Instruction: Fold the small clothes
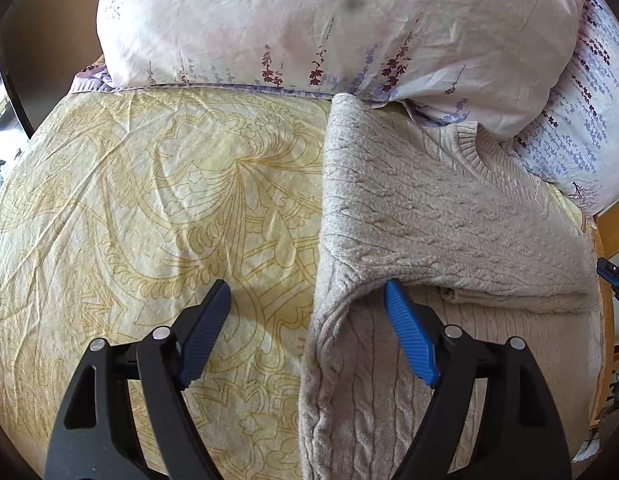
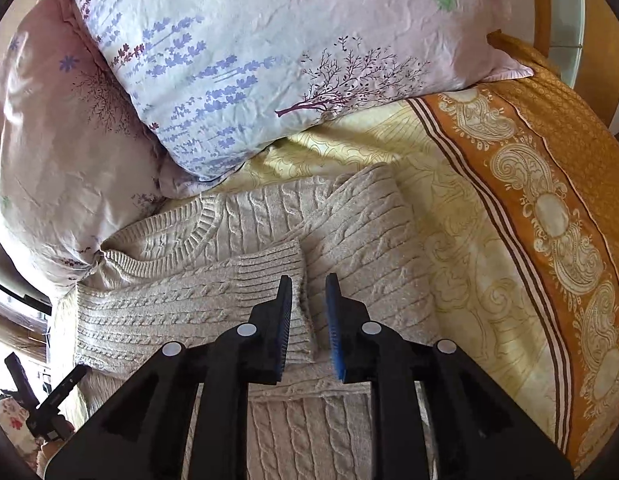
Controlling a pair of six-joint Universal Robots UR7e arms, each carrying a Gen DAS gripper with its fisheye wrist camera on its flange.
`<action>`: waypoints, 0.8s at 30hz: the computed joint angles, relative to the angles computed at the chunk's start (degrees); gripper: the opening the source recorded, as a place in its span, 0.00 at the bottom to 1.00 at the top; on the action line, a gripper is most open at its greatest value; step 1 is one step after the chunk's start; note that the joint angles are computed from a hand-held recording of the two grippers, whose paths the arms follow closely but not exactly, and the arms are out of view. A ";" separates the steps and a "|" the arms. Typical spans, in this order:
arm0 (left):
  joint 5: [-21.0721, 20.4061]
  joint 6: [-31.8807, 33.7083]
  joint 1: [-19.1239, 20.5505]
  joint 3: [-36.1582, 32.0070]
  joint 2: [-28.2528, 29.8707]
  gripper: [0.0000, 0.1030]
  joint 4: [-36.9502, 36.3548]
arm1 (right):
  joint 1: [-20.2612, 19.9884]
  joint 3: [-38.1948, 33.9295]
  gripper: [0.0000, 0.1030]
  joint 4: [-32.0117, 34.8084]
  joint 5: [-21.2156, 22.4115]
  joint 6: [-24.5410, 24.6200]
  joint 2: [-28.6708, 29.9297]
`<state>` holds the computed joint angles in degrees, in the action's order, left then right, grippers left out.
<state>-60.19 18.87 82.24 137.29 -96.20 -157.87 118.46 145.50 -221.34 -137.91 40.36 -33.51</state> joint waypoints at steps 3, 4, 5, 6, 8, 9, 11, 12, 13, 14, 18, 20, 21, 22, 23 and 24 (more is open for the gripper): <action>0.61 0.18 -0.22 0.06 0.11 0.77 -0.27 | 0.89 -0.36 0.18 -2.03 1.65 -2.57 1.23; 0.81 0.09 -0.31 0.00 0.16 0.77 -0.29 | 0.88 -0.89 0.18 -2.82 3.00 -2.90 1.92; 1.00 0.00 -0.38 -0.11 0.25 0.77 -0.26 | 0.89 -1.57 0.18 -1.28 3.40 -3.46 2.00; 1.22 -0.12 -0.48 -0.23 0.41 0.78 -0.26 | 0.98 -2.37 0.18 1.72 3.29 -3.37 1.82; 1.30 -0.48 -0.47 -0.55 0.59 0.79 -0.18 | 0.33 -3.80 0.18 8.10 2.95 -2.34 1.98; 1.06 -0.78 -0.36 -0.76 0.68 0.80 -0.23 | 1.01 -4.36 0.18 7.76 1.56 -2.64 2.75; -0.13 -1.70 0.15 -1.31 0.70 0.81 -0.07 | 0.88 -4.46 0.18 8.53 1.67 -2.33 2.29; -1.00 -2.25 0.50 -1.58 0.69 0.83 -0.10 | 0.65 -4.34 0.18 8.43 2.15 -2.11 2.02; -1.82 -2.55 0.86 -1.70 0.67 0.84 -0.38 | 0.34 -4.12 0.19 7.44 2.58 -2.35 2.22; -2.33 -2.65 1.10 -1.68 0.71 0.85 -0.88 | 0.14 -3.97 0.19 6.55 2.88 -2.63 2.46; 1.20 -1.66 -0.65 -0.36 0.50 0.86 -1.46 | 0.78 -3.50 0.21 7.61 3.13 0.14 2.22; 3.64 -1.48 -1.79 0.47 -0.67 0.87 0.62 | 0.98 -2.68 0.31 8.04 5.31 1.38 1.28; 3.72 -1.36 -1.86 0.86 -1.71 0.87 1.79 | 1.60 -2.01 0.48 6.95 6.35 2.30 1.13; 3.24 -1.53 -1.68 1.19 -3.11 0.87 3.32 | 3.04 -1.43 0.77 8.26 5.49 5.48 0.52; 2.03 -1.64 -1.09 1.28 -4.72 0.87 5.14 | 5.06 -0.87 0.87 9.25 3.28 8.64 0.36; 0.24 -1.67 -0.17 1.30 -6.61 0.87 7.16 | 6.94 -0.18 0.89 7.85 1.68 9.84 0.53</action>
